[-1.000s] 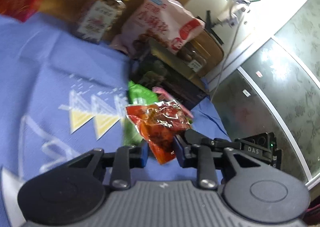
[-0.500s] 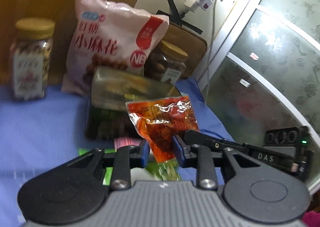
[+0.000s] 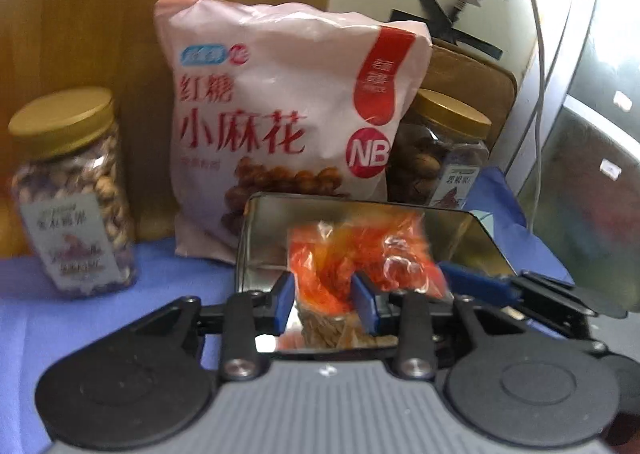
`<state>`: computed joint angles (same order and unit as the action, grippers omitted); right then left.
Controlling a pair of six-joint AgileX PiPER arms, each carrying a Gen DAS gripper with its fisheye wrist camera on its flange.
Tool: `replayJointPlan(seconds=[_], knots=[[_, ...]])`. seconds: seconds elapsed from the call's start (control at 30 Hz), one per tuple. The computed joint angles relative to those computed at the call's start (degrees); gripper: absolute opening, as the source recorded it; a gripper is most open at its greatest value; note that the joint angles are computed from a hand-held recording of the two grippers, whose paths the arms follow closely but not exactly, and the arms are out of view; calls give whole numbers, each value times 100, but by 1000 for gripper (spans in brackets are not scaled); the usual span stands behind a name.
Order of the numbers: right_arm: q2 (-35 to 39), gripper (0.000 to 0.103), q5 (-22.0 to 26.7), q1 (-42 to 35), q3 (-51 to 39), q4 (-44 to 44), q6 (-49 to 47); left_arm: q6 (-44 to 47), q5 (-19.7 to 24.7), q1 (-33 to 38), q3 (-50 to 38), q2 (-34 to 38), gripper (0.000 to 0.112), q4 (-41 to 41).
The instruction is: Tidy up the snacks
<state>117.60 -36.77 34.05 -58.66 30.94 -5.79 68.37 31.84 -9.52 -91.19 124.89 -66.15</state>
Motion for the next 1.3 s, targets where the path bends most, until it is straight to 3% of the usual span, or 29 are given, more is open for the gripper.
replayJointPlan(seconds=[0.13, 0.27, 0.5, 0.6, 0.7, 0.77, 0.9, 1.07, 1.2, 1.3], knots=[[-434, 48, -727, 191, 747, -52, 276, 984, 107, 260, 696, -388, 38, -917], [-971, 48, -1110, 365, 1733, -373, 477, 1703, 634, 752, 1565, -849, 38, -1560], [-792, 47, 97, 319, 1685, 429, -658, 2143, 725, 1235, 2812, -1110, 39, -1509], [-529, 48, 508, 107, 1370, 291, -638, 1742, 764, 1278, 2837, -906, 39, -1243], [-439, 37, 686, 179, 1178, 324, -766, 2097, 761, 1280, 3139, -1020, 40, -1467], [-542, 34, 761, 386, 1098, 920, -1350, 2173, 908, 1310, 3271, -1118, 40, -1347], [-941, 28, 20, 1117, 1273, 1996, -2457, 2598, 946, 1455, 3607, -1415, 42, -1601], [-1384, 26, -602, 2148, 1191, 2733, -3279, 2300, 1964, 2270, 3492, -1392, 56, -1564], [-740, 27, -1175, 3009, 726, 3085, -4159, 1975, 2567, 2758, 3348, -1223, 56, -1186], [-40, 27, -1333, 3436, 214, 3037, -4981, 2064, 2609, 2964, 3396, -1214, 56, -1071]])
